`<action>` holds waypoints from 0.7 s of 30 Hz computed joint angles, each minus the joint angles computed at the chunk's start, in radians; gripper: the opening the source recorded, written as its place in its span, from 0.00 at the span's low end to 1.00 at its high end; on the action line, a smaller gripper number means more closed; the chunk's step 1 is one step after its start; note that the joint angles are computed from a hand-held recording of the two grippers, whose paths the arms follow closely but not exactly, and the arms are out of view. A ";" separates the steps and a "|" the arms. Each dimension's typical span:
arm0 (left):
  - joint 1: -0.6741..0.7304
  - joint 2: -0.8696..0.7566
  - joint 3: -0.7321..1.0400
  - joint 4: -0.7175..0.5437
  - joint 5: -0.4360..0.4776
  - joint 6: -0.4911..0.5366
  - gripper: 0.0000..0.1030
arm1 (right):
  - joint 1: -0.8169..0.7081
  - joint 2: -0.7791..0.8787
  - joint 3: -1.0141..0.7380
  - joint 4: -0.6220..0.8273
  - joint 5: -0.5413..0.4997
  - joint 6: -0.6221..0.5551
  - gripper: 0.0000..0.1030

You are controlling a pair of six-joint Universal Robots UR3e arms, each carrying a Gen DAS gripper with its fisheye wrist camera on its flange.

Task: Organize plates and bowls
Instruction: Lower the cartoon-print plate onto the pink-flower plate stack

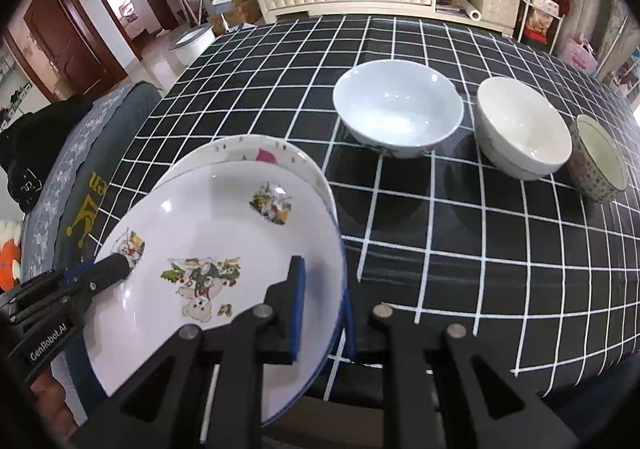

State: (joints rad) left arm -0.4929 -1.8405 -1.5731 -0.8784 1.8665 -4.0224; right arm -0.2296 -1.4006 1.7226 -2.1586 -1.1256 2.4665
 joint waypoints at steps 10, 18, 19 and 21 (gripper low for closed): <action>0.023 0.000 -0.044 0.025 -0.015 0.003 0.12 | 0.035 0.047 -0.009 -0.036 -0.032 0.020 0.20; 0.045 -0.016 -0.067 0.059 -0.035 0.013 0.12 | 0.052 0.084 -0.037 -0.051 -0.047 0.036 0.20; 0.046 -0.020 -0.062 0.057 -0.034 0.017 0.12 | 0.053 0.089 -0.044 -0.047 -0.048 0.037 0.20; 0.053 -0.025 -0.059 0.058 -0.040 0.022 0.12 | 0.051 0.096 -0.051 -0.045 -0.047 0.035 0.20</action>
